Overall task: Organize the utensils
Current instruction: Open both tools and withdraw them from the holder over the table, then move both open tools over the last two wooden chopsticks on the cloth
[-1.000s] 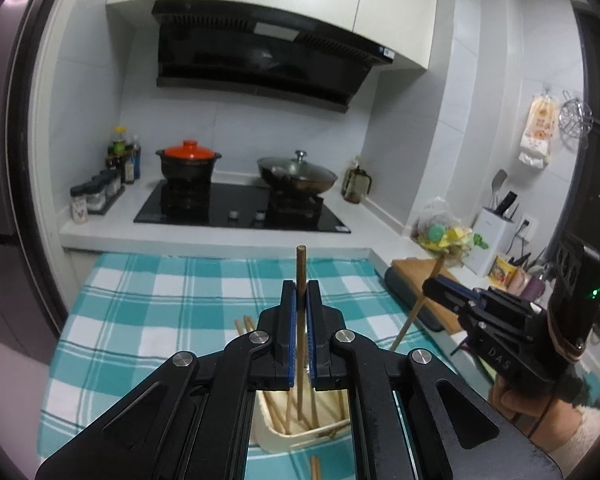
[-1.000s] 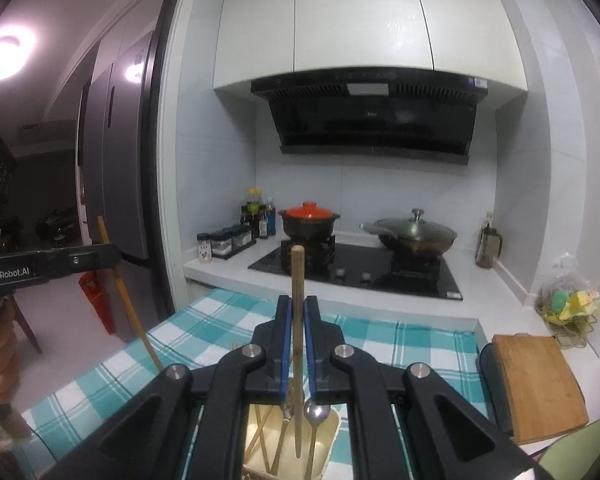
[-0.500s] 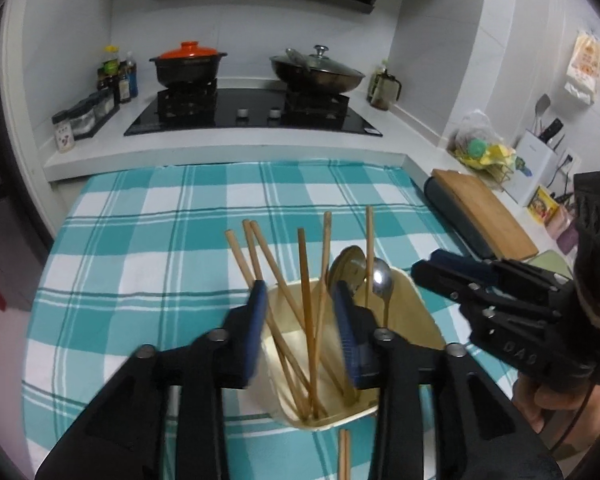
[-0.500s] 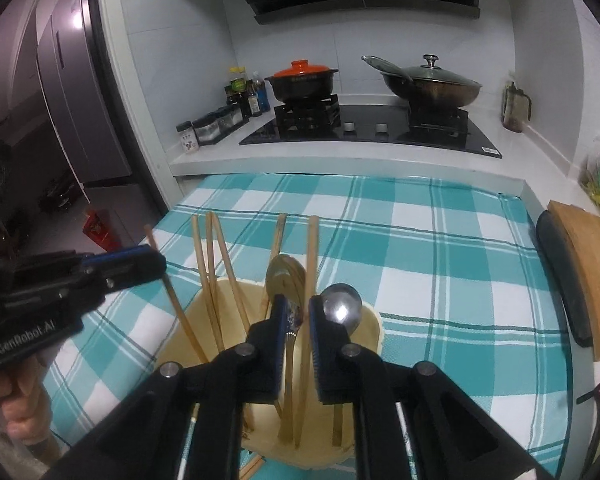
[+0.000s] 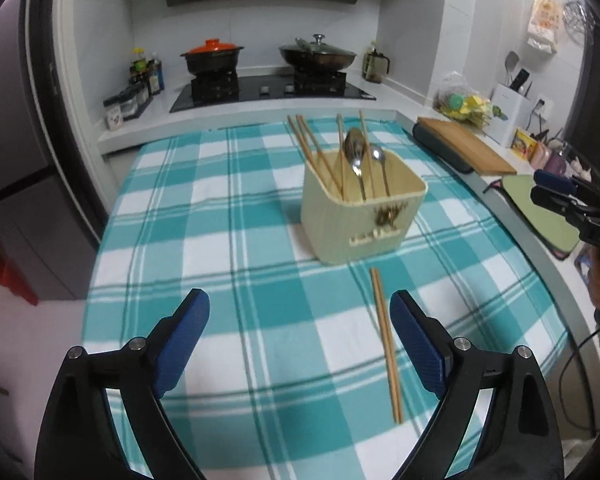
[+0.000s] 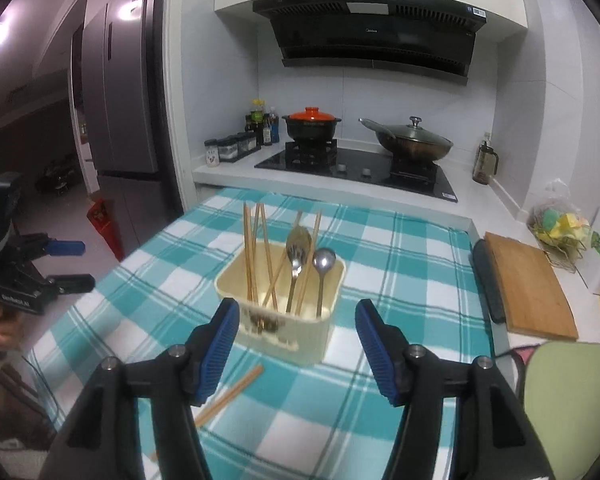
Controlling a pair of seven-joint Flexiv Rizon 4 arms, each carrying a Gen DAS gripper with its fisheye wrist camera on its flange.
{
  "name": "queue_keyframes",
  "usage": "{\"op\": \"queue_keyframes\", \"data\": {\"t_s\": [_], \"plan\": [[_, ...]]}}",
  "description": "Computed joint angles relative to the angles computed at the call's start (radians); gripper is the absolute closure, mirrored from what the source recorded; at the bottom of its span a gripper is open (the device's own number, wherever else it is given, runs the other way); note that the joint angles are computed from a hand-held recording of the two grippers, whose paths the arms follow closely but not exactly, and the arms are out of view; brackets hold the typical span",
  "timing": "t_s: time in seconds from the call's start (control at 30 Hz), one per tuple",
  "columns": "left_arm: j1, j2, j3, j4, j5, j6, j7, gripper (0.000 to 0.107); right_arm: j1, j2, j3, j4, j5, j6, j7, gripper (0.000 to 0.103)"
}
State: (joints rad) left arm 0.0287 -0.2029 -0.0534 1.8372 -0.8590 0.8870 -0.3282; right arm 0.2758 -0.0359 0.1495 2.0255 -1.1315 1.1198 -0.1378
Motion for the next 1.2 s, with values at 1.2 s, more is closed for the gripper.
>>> {"op": "queue_keyframes", "data": {"t_s": [1.2], "plan": [[-0.045,-0.223,-0.219,0.143,0.128,0.411,-0.043,0.044,0.151,-0.006,0.081,0.347,-0.218,-0.036,0.805,0.055]]}}
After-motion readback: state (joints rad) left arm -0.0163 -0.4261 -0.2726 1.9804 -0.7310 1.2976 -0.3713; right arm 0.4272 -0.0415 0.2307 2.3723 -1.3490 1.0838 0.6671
